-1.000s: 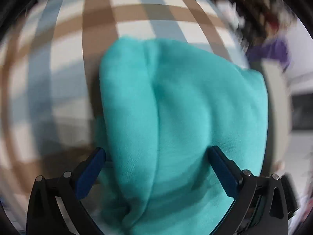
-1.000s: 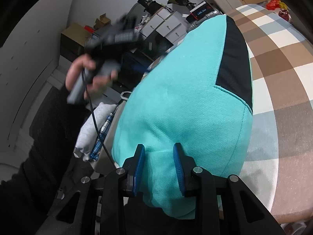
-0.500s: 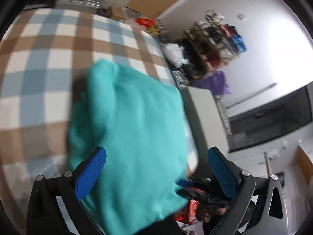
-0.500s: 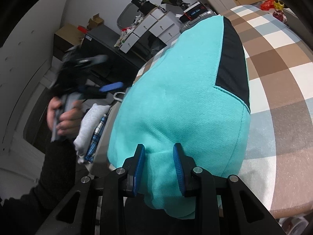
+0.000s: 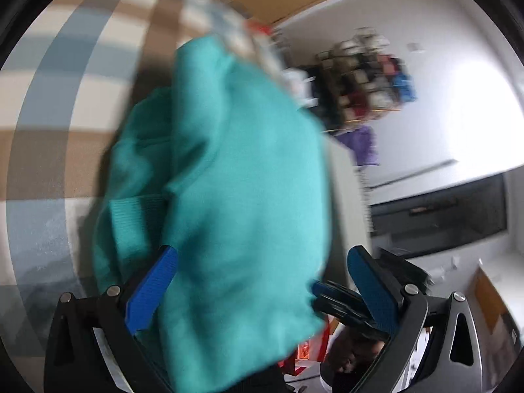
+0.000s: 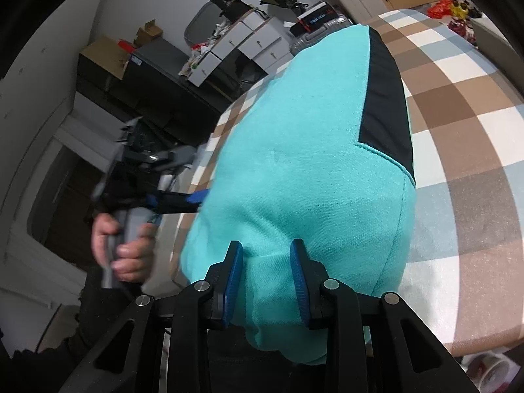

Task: Fold large clothes
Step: 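Grasp the hoodie bundle with the right gripper while the left gripper holds it, then carry the hoodie bundle off the bed with both grippers toward the grey bench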

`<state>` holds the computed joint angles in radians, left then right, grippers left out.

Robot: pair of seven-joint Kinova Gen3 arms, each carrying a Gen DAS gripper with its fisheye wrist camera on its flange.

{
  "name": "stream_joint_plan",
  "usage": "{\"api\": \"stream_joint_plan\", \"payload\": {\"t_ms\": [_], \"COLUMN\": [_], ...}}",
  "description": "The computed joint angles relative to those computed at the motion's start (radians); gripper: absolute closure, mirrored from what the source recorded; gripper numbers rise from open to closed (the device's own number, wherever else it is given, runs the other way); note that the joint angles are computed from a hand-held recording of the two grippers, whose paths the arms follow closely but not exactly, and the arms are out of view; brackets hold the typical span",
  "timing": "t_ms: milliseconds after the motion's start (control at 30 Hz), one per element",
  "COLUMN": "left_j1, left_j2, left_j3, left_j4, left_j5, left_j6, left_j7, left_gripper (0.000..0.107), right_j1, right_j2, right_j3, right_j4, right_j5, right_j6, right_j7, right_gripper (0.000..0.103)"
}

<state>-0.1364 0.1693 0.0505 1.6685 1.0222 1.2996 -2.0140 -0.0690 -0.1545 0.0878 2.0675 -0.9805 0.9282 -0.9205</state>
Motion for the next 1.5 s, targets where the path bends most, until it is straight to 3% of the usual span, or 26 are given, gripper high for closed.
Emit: {"api": "stream_joint_plan", "payload": {"t_ms": [67, 167, 267, 333, 433, 533, 633, 733, 767, 833, 867, 1000, 1067, 1167, 1333, 1500], "left_j1": [0.032, 0.075, 0.033, 0.041, 0.125, 0.15, 0.185, 0.125, 0.107, 0.086, 0.089, -0.007, 0.018, 0.029, -0.03, -0.05], "left_j2": [-0.055, -0.038, -0.091, -0.12, -0.164, -0.194, -0.178, -0.187, -0.2, -0.193, -0.168, -0.025, 0.048, 0.107, 0.208, 0.23], "left_j3": [-0.034, -0.033, 0.0, 0.008, 0.01, 0.056, -0.002, -0.059, -0.07, -0.067, -0.078, -0.01, -0.015, -0.001, 0.053, 0.07], "left_j4": [0.049, 0.106, 0.192, 0.216, 0.212, 0.193, 0.128, 0.111, 0.119, 0.09, 0.068, -0.024, -0.083, -0.114, -0.136, -0.147], "left_j5": [0.011, -0.018, 0.009, 0.002, -0.107, -0.222, -0.226, -0.186, -0.206, -0.277, -0.295, -0.234, -0.243, -0.235, -0.154, -0.129], "left_j6": [-0.03, -0.052, -0.137, -0.188, -0.294, -0.358, -0.279, -0.203, -0.21, -0.232, -0.218, -0.071, -0.005, 0.019, 0.088, 0.108], "left_j7": [-0.037, -0.036, -0.126, -0.124, -0.053, 0.022, 0.05, 0.083, 0.104, 0.165, 0.174, 0.103, 0.095, 0.122, 0.096, 0.052], "left_gripper": [0.007, 0.007, 0.008, 0.008, 0.008, 0.008, 0.007, 0.007, 0.006, 0.006, 0.006, 0.006, 0.006, 0.006, 0.006, 0.007], "right_j1": [0.005, 0.017, -0.005, 0.001, 0.039, -0.028, -0.01, 0.001, 0.002, 0.03, 0.039, 0.042, 0.05, 0.097, 0.151, 0.206], "right_j2": [-0.001, -0.015, -0.028, -0.05, -0.037, -0.021, -0.031, -0.059, -0.07, -0.106, -0.123, -0.082, -0.035, 0.059, 0.243, 0.285], "right_j3": [-0.005, -0.016, 0.048, 0.044, -0.044, 0.007, 0.008, 0.045, 0.071, 0.087, 0.087, 0.121, 0.12, 0.085, 0.093, 0.026], "right_j4": [-0.025, -0.052, -0.05, -0.048, -0.035, 0.026, 0.027, 0.009, 0.013, 0.022, 0.023, -0.013, -0.039, -0.084, -0.138, -0.137], "right_j5": [0.037, 0.077, 0.029, 0.036, 0.105, 0.045, 0.032, 0.025, 0.009, -0.007, 0.001, 0.022, 0.032, 0.034, -0.053, -0.114], "right_j6": [0.018, 0.046, 0.113, 0.124, 0.071, 0.003, 0.01, 0.056, 0.069, 0.053, 0.024, 0.013, 0.016, 0.032, 0.185, 0.176], "right_j7": [-0.048, -0.102, -0.065, -0.072, -0.121, -0.062, -0.07, -0.065, -0.046, -0.03, -0.029, -0.024, -0.023, -0.012, 0.073, 0.133], "right_gripper": [0.072, 0.072, 0.07, 0.07, 0.075, 0.078, 0.079, 0.073, 0.067, 0.024, 0.019, 0.014, 0.012, 0.01, 0.009, 0.003]}}
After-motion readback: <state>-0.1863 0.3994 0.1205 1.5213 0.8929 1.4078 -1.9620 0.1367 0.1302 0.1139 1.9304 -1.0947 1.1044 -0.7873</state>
